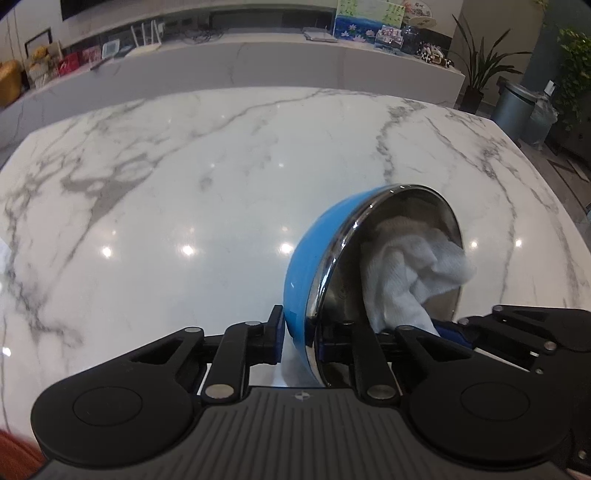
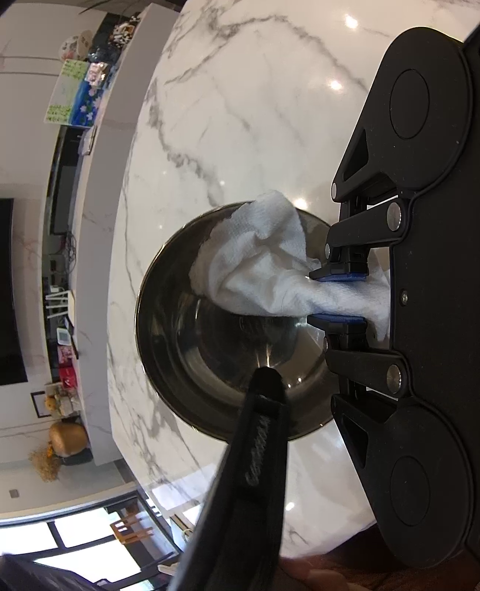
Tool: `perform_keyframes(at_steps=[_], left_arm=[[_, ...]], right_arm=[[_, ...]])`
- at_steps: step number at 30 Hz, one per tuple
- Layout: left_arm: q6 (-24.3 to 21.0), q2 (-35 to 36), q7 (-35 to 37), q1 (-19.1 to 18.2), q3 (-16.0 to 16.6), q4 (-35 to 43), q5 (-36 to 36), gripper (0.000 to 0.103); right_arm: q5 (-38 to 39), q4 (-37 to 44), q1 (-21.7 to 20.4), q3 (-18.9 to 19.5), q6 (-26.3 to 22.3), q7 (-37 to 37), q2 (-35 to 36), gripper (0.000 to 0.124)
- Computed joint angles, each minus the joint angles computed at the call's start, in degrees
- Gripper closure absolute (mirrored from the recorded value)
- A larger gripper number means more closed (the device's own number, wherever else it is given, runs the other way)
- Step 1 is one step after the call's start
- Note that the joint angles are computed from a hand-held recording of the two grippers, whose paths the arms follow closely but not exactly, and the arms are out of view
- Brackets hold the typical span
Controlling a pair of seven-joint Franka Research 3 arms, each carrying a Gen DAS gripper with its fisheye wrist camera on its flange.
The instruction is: Clean bowl
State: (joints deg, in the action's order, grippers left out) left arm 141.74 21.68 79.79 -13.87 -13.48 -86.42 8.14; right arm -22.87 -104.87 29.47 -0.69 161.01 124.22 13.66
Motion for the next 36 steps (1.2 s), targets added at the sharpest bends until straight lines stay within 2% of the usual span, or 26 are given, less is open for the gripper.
perform_keyframes(at_steps=[6, 11, 16, 24, 29, 31, 33, 34, 35, 36], left_arm=[[1.8, 1.4, 4.9, 0.6, -0.8, 1.2, -0.5, 0.090], [1.3, 3.1, 9.1, 1.2, -1.6, 3.5, -2.1, 0.090], [-0.1, 4.8, 11.3, 1.1, -1.5, 6.2, -3.0, 0.090], [0.2, 5.9, 9.2, 0.4, -0.8, 7.7, -3.5, 0.090], [-2.7, 4.9, 4.1, 0.3, -0.2, 6.7, -4.4, 0.069], [-2.0, 3.2, 1.7, 0.6, 0.0, 4.4, -4.7, 0.067], [-1.6, 2.2, 0.7, 0.9, 0.0, 3.1, -4.6, 0.068], [-1.3, 1.8, 0.7, 1.2, -0.1, 2.7, -4.6, 0.071], [-0.9, 1.8, 1.1, 1.4, -0.4, 2.5, -4.8, 0.082], [-0.8, 1.7, 1.7, 1.8, -0.7, 2.4, -5.2, 0.087]], right_arm=[[-5.3, 0.3, 1.0, -1.6, 1.4, 4.0, -0.4, 0.105], [-6.1, 2.5, 0.6, -1.5, 1.1, 3.3, 1.1, 0.104], [-2.0, 5.1, 0.0, -0.9, 0.2, 0.0, 3.4, 0.106], [1.8, 8.4, 0.9, -1.4, -3.3, -1.0, 5.3, 0.108], [2.3, 9.7, 1.4, -1.9, -5.2, 0.1, 5.9, 0.109], [2.7, 9.8, 1.3, -1.9, -5.5, 0.6, 6.1, 0.109], [2.6, 9.5, 1.4, -1.9, -5.2, 1.1, 6.0, 0.109], [2.6, 9.4, 1.4, -1.9, -5.0, 1.3, 6.0, 0.109], [2.8, 9.3, 1.3, -1.8, -4.8, 1.3, 6.0, 0.109], [3.3, 9.1, 1.1, -1.5, -4.5, 1.0, 6.0, 0.109]])
